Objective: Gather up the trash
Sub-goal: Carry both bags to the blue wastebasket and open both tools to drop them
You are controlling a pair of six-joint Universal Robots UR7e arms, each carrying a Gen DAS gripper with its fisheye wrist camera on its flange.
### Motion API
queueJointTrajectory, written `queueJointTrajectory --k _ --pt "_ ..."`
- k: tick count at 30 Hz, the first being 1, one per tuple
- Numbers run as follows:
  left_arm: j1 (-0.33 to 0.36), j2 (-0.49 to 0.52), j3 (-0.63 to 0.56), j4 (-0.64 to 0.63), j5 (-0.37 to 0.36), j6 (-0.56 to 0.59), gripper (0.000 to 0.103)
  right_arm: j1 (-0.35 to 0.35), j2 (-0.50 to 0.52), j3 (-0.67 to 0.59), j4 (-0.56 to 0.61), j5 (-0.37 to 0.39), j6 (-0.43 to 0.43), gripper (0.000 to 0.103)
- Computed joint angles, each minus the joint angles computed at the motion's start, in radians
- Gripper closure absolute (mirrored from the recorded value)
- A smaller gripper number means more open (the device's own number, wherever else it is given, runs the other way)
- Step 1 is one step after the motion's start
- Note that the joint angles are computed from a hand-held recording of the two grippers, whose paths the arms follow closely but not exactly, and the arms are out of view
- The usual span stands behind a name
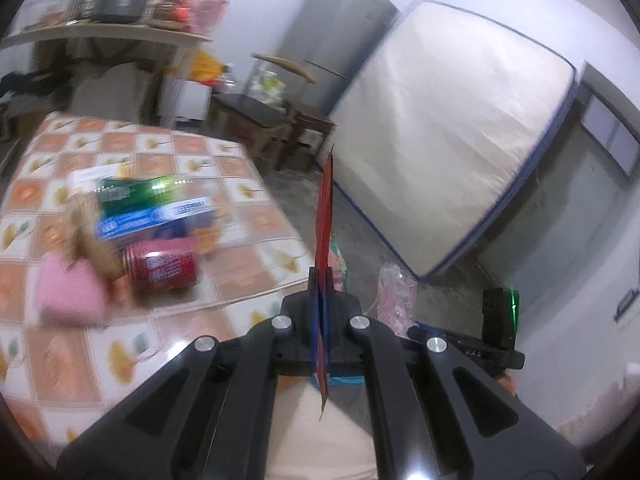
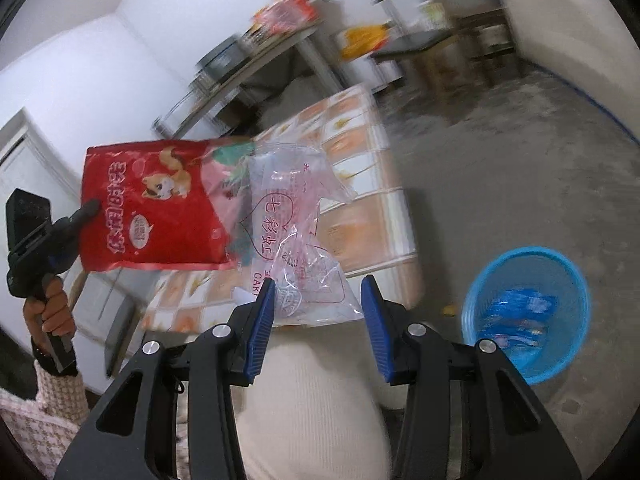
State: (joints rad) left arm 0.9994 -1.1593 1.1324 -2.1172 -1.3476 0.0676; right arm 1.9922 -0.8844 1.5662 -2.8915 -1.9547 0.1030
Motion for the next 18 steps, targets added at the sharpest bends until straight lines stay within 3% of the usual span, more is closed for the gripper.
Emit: queueJointTrajectory --k 4,8,11,18 --pt "-0.012 0.128 -0.122 0.085 -0.043 0.040 0.103 -0.016 -0.085 0.104 -0.094 -0.139 0.047 0.060" --pt "-0.024 0.298 -0.306 0.253 -0.066 0.055 0.103 -0.048 -0.158 0.210 -0.157 -0.294 0.118 0.060" --pt "-0.035 0.456 -0.476 0.415 -0.047 0.060 0.103 -0.089 -0.189 0.268 -0.172 -0.314 0.178 0.060" --pt "-0.062 0.688 -0.641 0.589 0.039 0.067 0.103 -0.210 -0.181 0.310 -0.100 -0.314 0.271 0.060"
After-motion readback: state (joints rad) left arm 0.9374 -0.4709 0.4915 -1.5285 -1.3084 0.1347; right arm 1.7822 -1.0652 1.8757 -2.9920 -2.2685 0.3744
